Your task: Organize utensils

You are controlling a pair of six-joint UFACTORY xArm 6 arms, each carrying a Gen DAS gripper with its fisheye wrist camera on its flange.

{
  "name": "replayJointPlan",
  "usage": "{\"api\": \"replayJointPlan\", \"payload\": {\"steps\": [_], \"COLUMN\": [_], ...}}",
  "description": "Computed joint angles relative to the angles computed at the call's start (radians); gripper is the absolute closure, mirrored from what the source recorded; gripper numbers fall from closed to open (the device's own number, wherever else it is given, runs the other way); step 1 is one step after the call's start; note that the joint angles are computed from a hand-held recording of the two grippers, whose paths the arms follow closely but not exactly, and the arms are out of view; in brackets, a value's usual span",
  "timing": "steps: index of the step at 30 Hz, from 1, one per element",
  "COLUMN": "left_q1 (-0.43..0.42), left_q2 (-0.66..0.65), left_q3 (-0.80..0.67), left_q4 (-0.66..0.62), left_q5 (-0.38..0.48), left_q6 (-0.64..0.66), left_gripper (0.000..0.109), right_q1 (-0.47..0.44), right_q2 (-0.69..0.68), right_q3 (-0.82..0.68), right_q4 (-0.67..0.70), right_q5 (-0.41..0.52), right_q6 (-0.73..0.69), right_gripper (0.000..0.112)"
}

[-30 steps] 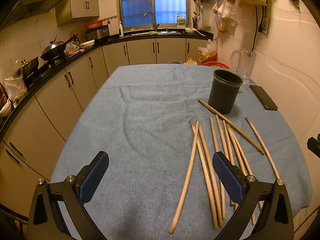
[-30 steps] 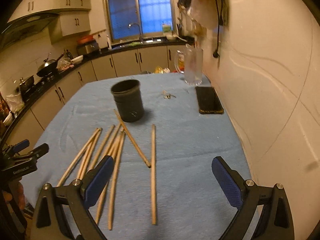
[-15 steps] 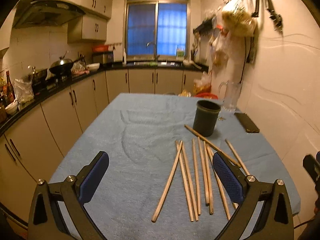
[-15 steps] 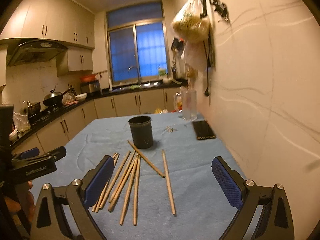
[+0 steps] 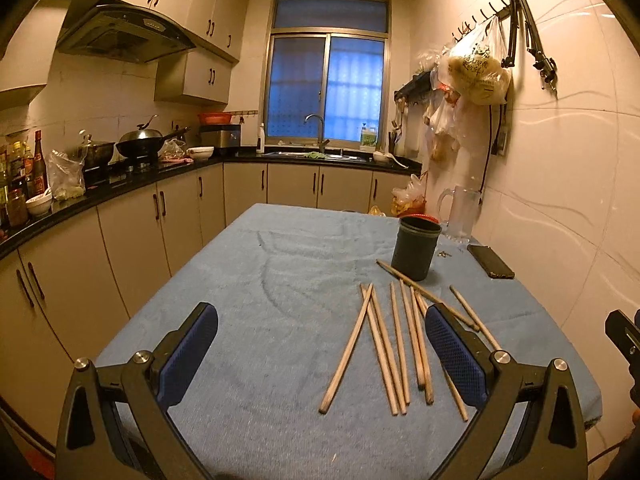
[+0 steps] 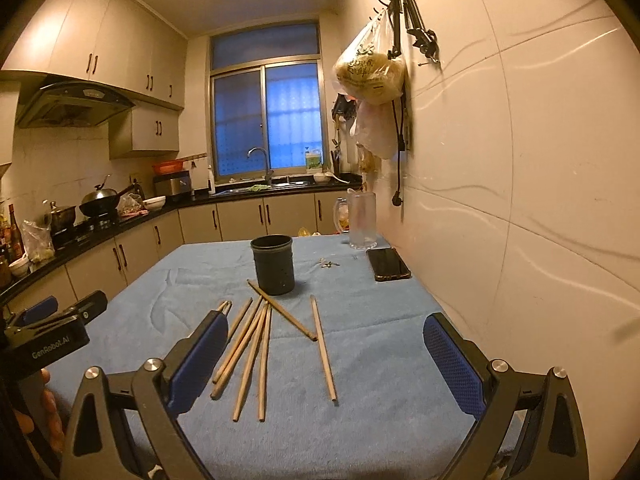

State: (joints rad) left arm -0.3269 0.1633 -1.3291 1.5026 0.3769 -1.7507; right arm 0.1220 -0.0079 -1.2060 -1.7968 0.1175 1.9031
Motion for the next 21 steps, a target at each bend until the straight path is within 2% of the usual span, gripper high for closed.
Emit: {"api": "replayJointPlan", "payload": {"steps": [3, 9, 16, 21], "left_q1": [0.001, -0.015, -0.018, -0.020], "left_q2": [-0.015, -0.036, -0.019, -0.018], "left_q3": [0.022, 0.042, 0.023, 0.021], "left_q4": [0.037, 0.188, 0.160, 0.179], "left_q5": [-0.004, 0.010, -0.006, -0.010], "left_q6": [-0.043, -0.158, -0.115, -0.135], "left_gripper": [0.006, 0.006, 0.006, 0.006], "right_q1": [0.009, 0.018, 0.017, 0.010], "right_q2": [-0.008, -0.009, 0.002, 0.011], "right_q3": [0.010, 0.008, 0.006, 0.003], "right_q4": [-0.024, -0.104, -0.075, -0.050], "right_q5": [0.007, 0.022, 0.020, 0.016], "right_q6": [0.017, 0.086, 0.061, 0.047], "right_gripper": [0.013, 0.013, 0.013, 0.013]}}
